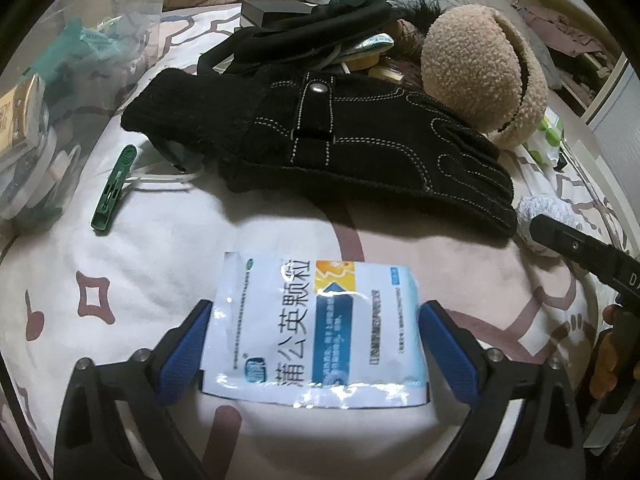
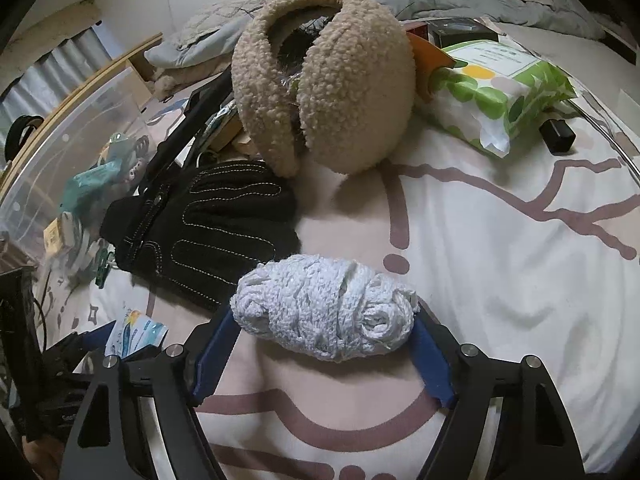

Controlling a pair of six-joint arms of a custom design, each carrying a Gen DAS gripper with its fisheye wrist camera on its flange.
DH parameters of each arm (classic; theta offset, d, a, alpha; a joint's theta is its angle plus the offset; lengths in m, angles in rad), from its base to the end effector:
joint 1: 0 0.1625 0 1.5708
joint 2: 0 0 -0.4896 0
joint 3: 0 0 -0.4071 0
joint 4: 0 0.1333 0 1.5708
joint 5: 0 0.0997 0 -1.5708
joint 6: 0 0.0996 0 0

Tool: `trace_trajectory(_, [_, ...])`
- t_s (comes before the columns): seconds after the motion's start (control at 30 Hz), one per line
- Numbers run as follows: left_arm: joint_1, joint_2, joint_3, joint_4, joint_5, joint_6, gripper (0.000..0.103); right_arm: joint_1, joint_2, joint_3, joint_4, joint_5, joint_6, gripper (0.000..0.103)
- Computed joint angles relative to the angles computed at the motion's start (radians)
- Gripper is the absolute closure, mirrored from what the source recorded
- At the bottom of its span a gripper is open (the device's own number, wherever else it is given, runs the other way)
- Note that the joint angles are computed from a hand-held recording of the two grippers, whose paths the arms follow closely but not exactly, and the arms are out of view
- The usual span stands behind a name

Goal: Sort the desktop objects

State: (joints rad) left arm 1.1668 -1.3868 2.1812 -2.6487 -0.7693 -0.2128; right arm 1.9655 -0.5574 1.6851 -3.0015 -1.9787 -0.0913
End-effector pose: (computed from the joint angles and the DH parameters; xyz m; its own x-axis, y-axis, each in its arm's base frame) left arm -0.0042 -0.5310 0.3148 -0.7821 -0.0998 -0.6151 0.2171 0.8816 -0.4191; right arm 0.3605 -0.6216 -0.0038 -0.8557 -0.3230 0.4042 -0.4469 0.8552 -0.2626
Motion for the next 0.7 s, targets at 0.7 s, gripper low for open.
trace_trajectory(0.7, [-0.034,-0.011,0.022,-0.109,0.006,0.061,0.023,0.006,-0.018,0.042,-0.088,0.022,-0.058,0.023])
